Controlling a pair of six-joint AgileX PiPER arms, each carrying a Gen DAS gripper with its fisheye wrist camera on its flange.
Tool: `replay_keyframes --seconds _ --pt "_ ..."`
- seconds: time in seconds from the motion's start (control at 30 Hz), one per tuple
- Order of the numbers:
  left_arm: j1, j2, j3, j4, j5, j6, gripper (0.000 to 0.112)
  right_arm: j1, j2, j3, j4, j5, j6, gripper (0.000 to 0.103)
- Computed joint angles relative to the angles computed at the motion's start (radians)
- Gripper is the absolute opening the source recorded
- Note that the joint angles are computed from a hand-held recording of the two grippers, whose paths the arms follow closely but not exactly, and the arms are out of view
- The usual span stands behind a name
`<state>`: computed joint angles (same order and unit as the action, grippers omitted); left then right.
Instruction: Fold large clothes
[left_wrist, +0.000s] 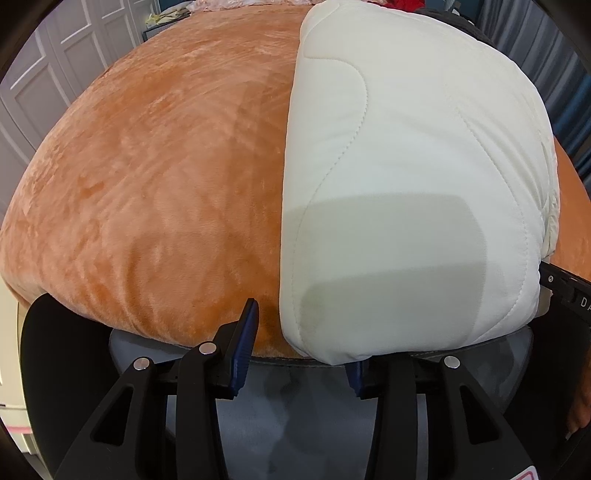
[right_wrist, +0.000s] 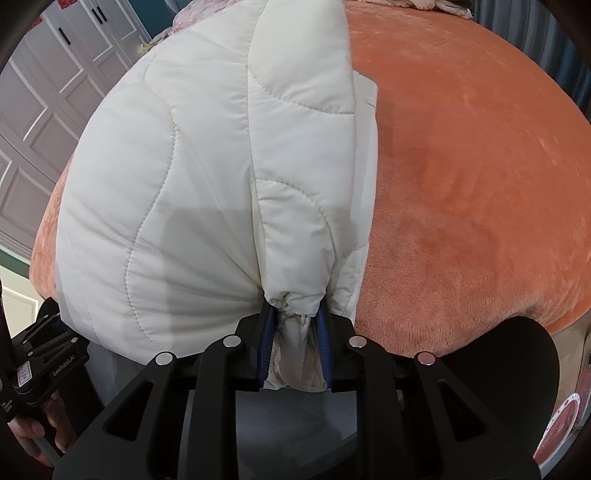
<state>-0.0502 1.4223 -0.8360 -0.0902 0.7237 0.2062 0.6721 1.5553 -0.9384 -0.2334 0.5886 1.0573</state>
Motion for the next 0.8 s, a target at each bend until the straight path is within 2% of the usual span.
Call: replay_keyframes --seconds 0.07,0.13,0.3,0.37,0.43,0.5,0.6,0.63,0.7,0.73,0.8 --pt "0.015 -0.022 -0.006 -0.020 0.026 0.041 0.042 -0.006 -0.036 0.038 -0.002 -0.030 0.020 0.021" --pt "0.061 -0.063 -0.022 -0.066 0.089 0.131 0.043 -0.009 -0.070 0.064 0.000 -0.038 0.031 0.024" --pt "0.225 -0.177 -0.073 -0.181 0.241 0.312 0.043 0.021 -0.195 0.104 -0.039 0.010 0.112 0.033" --pt "0.302 -0.211 -0.113 -0.235 0.277 0.353 0.043 0.030 -0.240 0.115 -0.050 0.033 0.138 0.036" --pt "0.316 -0.194 -0.161 -0.259 0.292 0.335 0.043 0.047 -0.280 0.116 -0.067 0.063 0.182 0.036" --pt "0.293 -0.157 -0.205 -0.285 0.292 0.302 0.043 0.063 -0.315 0.109 -0.082 0.065 0.231 0.037" --pt "0.185 -0.108 -0.240 -0.256 0.247 0.216 0.043 0.099 -0.312 0.055 -0.162 0.091 0.295 0.041" --pt "0.126 -0.091 -0.243 -0.218 0.221 0.166 0.043 0.115 -0.303 0.034 -0.211 0.118 0.326 0.041" --pt "0.038 -0.055 -0.237 -0.169 0.193 0.102 0.043 0.172 -0.271 -0.023 -0.336 0.222 0.390 0.042" --pt "0.014 -0.043 -0.235 -0.149 0.188 0.083 0.043 0.184 -0.259 -0.043 -0.352 0.239 0.377 0.040" --pt "-0.027 -0.029 -0.217 -0.101 0.152 0.045 0.043 0.165 -0.239 -0.069 -0.303 0.201 0.281 0.039"
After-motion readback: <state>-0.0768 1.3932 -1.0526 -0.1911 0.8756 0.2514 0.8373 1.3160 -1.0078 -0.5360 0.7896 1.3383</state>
